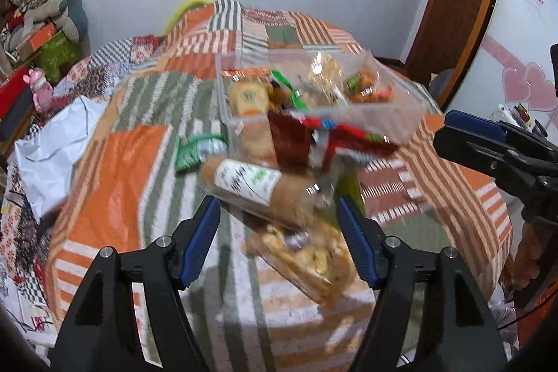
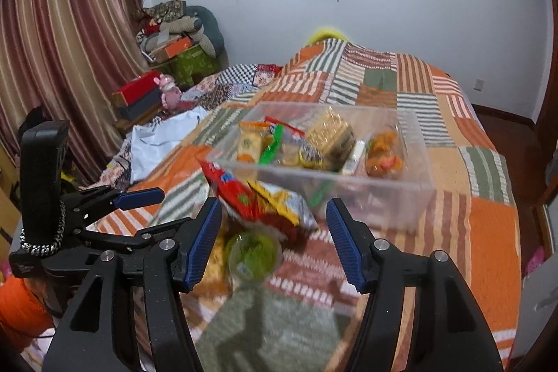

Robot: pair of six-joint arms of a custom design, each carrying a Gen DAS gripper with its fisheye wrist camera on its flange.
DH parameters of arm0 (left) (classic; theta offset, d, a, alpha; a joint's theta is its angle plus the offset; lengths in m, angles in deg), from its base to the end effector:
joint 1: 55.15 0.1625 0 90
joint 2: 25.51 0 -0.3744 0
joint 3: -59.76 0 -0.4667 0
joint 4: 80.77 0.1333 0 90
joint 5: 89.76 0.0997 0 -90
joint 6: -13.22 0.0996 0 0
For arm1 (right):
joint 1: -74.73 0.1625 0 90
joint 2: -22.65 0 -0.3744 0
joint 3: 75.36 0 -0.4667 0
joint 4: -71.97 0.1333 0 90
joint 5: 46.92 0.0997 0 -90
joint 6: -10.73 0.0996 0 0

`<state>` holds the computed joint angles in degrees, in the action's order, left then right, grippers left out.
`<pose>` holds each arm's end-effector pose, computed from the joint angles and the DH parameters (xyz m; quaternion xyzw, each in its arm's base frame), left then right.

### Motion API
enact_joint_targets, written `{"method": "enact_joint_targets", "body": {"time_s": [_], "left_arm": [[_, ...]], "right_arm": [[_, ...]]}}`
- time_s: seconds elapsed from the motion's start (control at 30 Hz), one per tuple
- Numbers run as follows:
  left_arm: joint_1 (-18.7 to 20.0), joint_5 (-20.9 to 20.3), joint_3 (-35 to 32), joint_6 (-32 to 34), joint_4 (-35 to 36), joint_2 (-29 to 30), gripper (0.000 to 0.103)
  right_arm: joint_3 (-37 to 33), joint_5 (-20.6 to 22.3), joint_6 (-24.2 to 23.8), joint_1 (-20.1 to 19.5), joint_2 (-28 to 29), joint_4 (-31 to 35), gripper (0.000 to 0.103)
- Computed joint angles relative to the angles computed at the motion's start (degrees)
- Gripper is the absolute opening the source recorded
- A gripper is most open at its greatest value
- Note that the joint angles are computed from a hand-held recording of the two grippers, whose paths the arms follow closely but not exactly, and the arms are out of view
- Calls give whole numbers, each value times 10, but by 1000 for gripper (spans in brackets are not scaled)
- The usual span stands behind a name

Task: Organize snacks
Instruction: 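Grasp the pastry packet with the left tool while the right tool grasps the green jelly cup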

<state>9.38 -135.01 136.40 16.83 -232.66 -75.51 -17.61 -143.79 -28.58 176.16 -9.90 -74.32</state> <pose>-0.1518 -0.7917 0.2398 0.1097 0.8820 -0.3437 0.3031 0.2922 -0.8329 0.1320 0.3975 -0.8758 0.2457 0.1205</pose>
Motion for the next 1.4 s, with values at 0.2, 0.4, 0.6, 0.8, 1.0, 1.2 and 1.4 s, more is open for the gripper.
{"method": "enact_joint_targets", "body": {"time_s": [0.2,0.4,0.6,0.8,1.0,1.2,1.4], "left_arm": [[9,-31,-13,-32,20,20,69],[16,-23,7,-23,-9,16,72],[32,-57,52,-56,-3,-32,75],[36,-61,74,-63,-4,-54,75],[37,-66,32,-67,24,-22,74],[44,-62,23,-60,6,-9,68],[36,-34,31,-30,-19,-2,48]], "right_arm": [[11,-4,16,-7,-5,9,61],[8,-12,14,-8,3,27,62],[-18,-19,23,-9,28,66,62],[-64,-31,33,-8,60,123,62],[-96,-36,51,-7,81,160,62],[-113,-34,52,-9,92,169,62],[-86,-30,40,-9,80,142,56]]}}
